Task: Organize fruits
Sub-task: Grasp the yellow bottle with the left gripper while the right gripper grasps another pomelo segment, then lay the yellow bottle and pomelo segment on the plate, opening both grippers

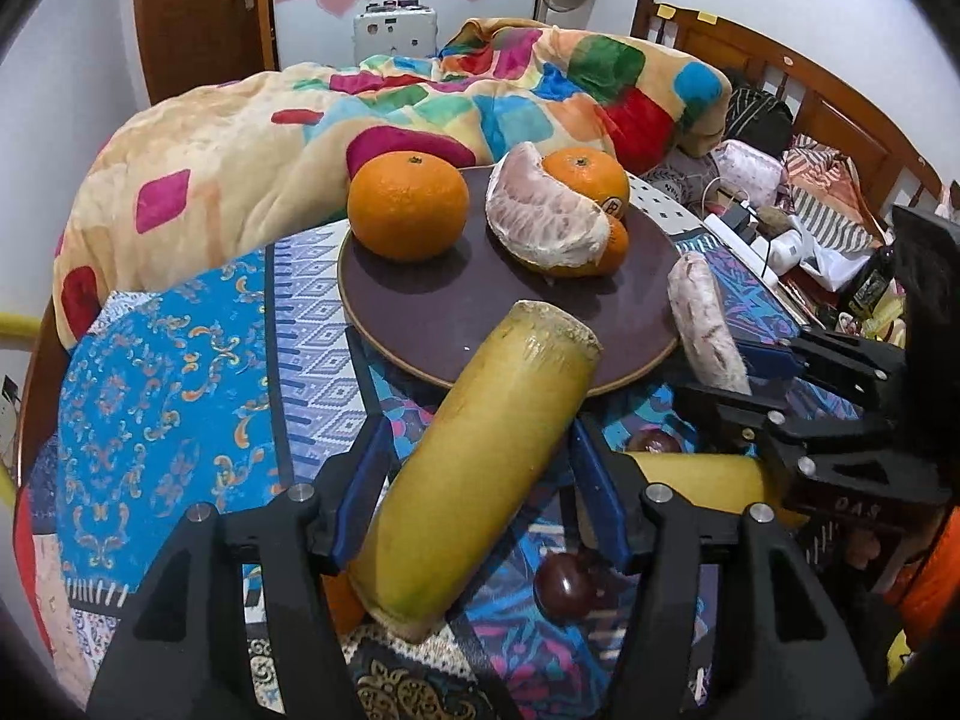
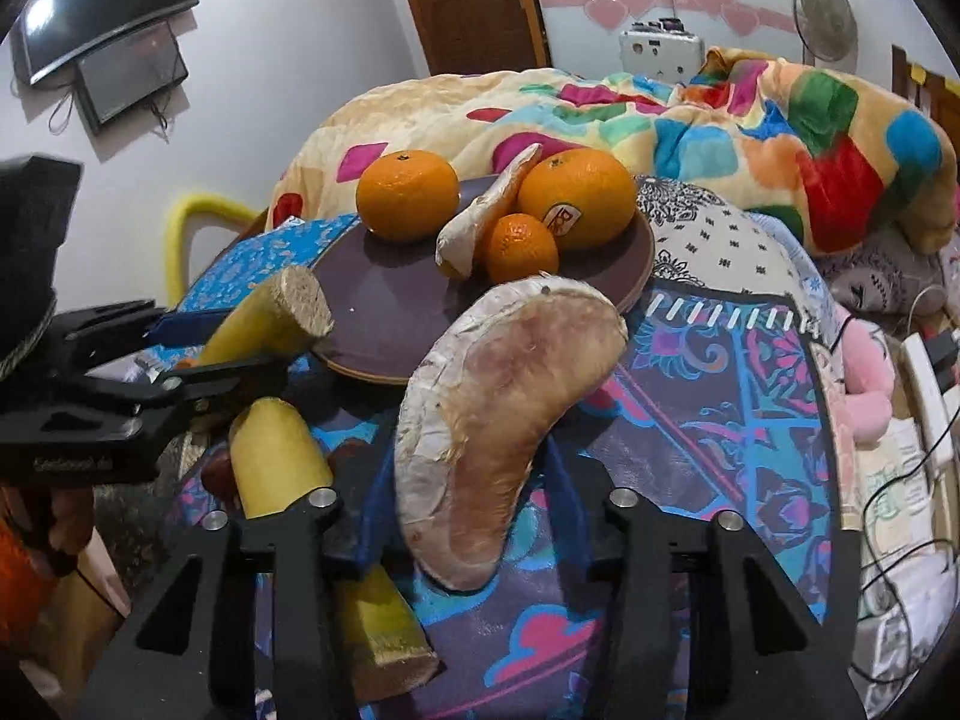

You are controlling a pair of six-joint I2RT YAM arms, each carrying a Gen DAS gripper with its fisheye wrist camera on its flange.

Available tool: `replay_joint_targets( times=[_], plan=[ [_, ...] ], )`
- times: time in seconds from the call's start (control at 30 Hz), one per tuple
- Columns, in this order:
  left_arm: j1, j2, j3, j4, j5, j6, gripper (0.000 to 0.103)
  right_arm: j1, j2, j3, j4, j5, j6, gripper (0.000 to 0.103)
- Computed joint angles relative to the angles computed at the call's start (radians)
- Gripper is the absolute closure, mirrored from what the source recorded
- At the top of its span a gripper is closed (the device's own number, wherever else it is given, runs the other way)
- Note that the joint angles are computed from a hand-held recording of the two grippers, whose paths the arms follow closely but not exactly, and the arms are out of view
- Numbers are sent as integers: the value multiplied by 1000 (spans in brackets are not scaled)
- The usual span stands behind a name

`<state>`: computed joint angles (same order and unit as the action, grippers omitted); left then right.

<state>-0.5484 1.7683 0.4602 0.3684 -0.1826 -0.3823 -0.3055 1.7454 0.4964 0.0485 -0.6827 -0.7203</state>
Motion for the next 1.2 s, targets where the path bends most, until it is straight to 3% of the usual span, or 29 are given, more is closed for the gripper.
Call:
replay_joint_targets(
  times=[0.13, 0.53, 0.73, 0.9, 1.03, 1.2],
  plan=[
    [11, 19, 2, 24, 2, -5, 47, -13, -33, -44, 51, 21, -31, 67],
    [88, -8, -35, 66, 72, -2, 64, -36, -46, -3, -1, 80, -78, 67],
    [104, -11, -42, 81, 91, 12, 65, 24, -19, 9, 54, 106, -11, 64],
    [106, -11, -39, 84, 94, 16, 65, 16, 0, 34, 28, 82, -12, 65],
    [107, -27, -45, 85, 110, 1, 65, 3, -34, -2, 65, 70, -10, 67],
    [62, -110, -67, 50, 59, -13, 65, -14, -120, -37, 56, 34, -16, 67]
  ],
)
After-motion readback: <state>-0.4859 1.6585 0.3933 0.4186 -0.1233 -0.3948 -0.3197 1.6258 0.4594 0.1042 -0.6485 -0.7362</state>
